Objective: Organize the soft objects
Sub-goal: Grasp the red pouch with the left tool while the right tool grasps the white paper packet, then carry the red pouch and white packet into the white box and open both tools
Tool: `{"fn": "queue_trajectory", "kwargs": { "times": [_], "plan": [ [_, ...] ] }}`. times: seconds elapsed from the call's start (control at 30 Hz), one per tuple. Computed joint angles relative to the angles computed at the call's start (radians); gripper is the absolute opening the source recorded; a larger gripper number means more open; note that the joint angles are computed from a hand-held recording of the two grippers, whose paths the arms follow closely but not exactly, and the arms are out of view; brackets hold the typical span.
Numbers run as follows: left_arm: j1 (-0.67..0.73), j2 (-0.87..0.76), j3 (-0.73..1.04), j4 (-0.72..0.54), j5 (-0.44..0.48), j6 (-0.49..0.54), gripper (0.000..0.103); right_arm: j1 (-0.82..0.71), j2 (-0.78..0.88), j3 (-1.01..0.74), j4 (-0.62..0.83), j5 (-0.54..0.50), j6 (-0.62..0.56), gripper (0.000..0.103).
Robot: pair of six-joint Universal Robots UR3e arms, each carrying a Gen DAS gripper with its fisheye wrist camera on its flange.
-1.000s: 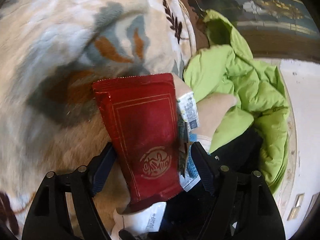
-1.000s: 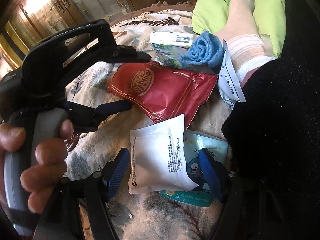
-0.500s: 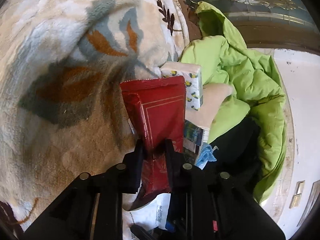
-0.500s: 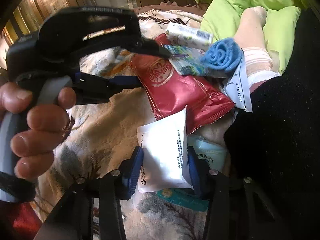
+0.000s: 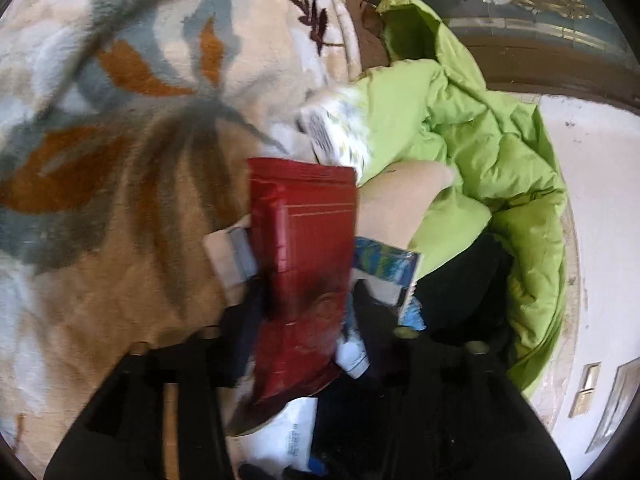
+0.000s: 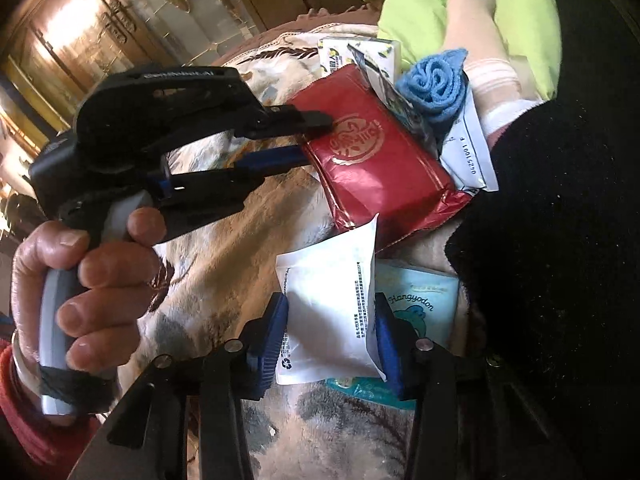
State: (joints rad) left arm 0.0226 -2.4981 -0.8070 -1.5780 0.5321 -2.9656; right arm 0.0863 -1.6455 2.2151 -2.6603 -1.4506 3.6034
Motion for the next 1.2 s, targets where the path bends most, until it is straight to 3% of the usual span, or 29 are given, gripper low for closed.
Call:
{"fn": "queue_trajectory", "kwargs": {
  "times": [0.07, 0.1, 0.13, 0.17, 0.23, 0.37, 0.77, 0.97, 1.2],
  "plan": [
    [-0.013, 0.008, 0.002, 0.029, 0.024, -0.016, 0.051, -0.010, -0.010, 0.013, -0.005, 0.012, 0.003, 0.044],
    [-0.025, 0.019, 0.005, 0.048, 0.062, -0.005, 0.043, -0.020, 0.000, 0.011, -0.013, 0.019, -0.001, 0.044],
    [-0.033, 0.027, 0.008, 0.057, 0.098, 0.006, 0.025, -0.017, 0.000, 0.010, -0.012, 0.018, 0.004, 0.044],
    [-0.039, 0.033, 0.007, 0.068, 0.129, 0.020, 0.022, -0.017, -0.003, 0.012, -0.011, 0.020, 0.008, 0.044],
    [-0.020, 0.038, -0.026, 0.063, 0.097, 0.047, 0.017, -0.008, -0.031, 0.034, -0.011, 0.017, 0.023, 0.044],
    [-0.007, 0.082, -0.105, 0.098, 0.088, 0.079, 0.014, -0.041, -0.039, 0.051, -0.023, 0.048, 0.020, 0.043],
    [0.063, 0.191, -0.205, 0.016, 0.062, 0.195, 0.009, -0.055, -0.155, 0.098, 0.004, 0.058, 0.021, 0.043],
    [0.179, 0.319, -0.292, -0.073, 0.085, 0.313, 0.008, -0.039, -0.199, 0.104, 0.011, 0.069, 0.035, 0.043],
    [0.350, 0.503, -0.410, -0.156, 0.132, 0.490, 0.008, 0.029, -0.142, 0.026, -0.008, 0.069, 0.053, 0.043]
  ]
}}
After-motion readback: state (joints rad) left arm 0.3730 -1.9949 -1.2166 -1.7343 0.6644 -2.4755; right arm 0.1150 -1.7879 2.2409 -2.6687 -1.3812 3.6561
